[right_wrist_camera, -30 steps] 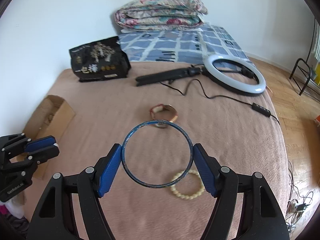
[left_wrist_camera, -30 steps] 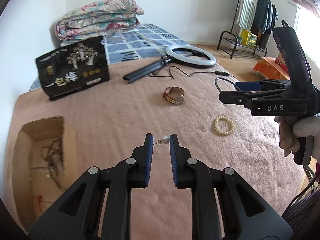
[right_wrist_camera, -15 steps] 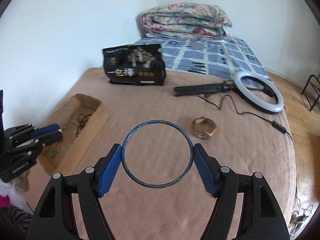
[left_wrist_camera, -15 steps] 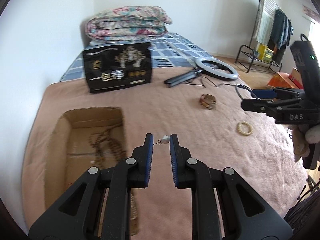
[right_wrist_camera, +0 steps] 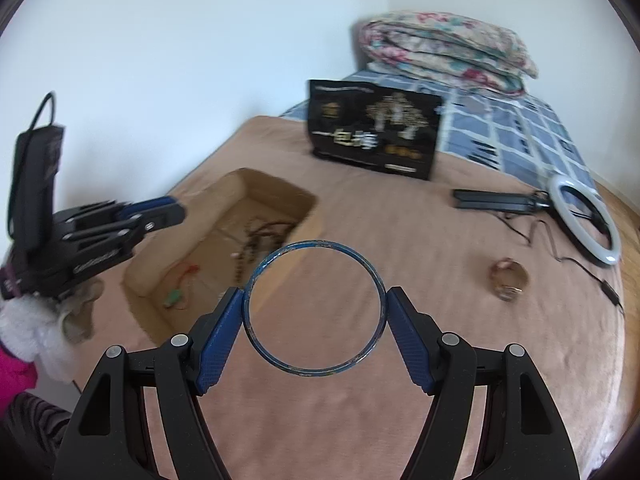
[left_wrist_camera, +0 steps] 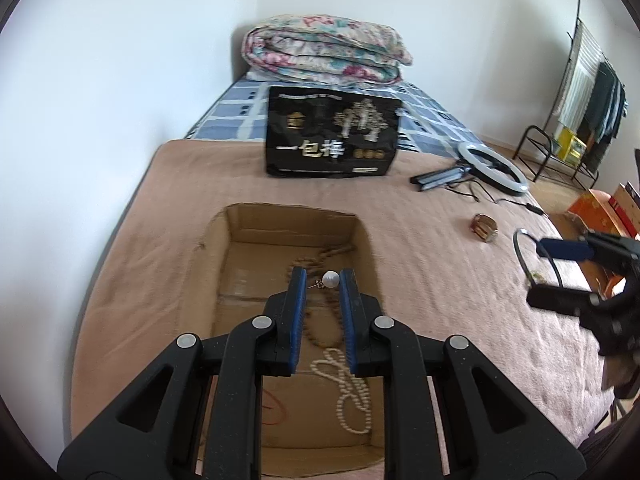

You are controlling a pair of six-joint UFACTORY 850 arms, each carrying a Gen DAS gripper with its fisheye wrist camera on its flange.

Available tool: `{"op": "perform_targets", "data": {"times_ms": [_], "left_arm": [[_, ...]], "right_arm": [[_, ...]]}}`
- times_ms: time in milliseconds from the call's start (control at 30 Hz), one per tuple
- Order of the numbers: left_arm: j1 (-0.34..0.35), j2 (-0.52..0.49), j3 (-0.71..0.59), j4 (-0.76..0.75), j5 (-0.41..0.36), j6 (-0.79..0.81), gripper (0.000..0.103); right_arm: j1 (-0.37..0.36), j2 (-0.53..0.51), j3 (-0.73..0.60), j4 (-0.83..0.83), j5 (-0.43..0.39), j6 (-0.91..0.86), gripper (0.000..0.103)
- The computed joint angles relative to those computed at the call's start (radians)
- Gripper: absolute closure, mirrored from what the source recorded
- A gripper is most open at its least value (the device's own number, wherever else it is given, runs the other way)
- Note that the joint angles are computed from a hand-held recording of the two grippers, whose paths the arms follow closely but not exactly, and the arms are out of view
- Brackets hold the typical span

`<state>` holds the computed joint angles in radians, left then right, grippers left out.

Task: Organize jewelry
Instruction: 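Carry the earring with the left tool while the right tool carries the bangle over the box, then open the left tool over the box while the right tool releases the bangle into it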

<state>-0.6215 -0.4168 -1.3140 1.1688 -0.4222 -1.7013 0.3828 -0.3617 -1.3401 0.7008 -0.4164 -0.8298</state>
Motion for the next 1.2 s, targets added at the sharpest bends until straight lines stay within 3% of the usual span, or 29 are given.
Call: {"op": "perform_targets", "data": {"times_ms": [533, 1033, 1067, 1100, 1167, 1200], "left_arm": [[0.056, 0.000, 0.031, -0.020, 0.043, 0.016, 0.087], [0.057, -0.006, 0.026, -0.041, 0.020, 0.023, 0.087], [0.057, -0.008, 0.024, -0.048, 0.017, 0.031, 0.078], [0.056, -0.010, 0.021, -0.051, 0.010, 0.033, 0.063], [0.051, -0.006, 0.026, -0.007, -0.003, -0.014, 0.052], [0.050, -0.005, 0.026, 0.002, -0.007, -0.024, 0.052]], "right_arm": [[0.123, -0.073, -0.032, -0.016, -0.019, -0.007, 0.031], [0.161, -0.091, -0.035, -0.064, -0.002, 0.010, 0.031], [0.162, -0.093, -0.037, -0.071, -0.005, 0.016, 0.031], [0.162, -0.094, -0.038, -0.071, -0.009, 0.015, 0.031], [0.162, -0.094, -0.037, -0.059, -0.013, 0.003, 0.029], [0.161, -0.092, -0.035, -0.047, -0.014, -0.008, 0.028]]}}
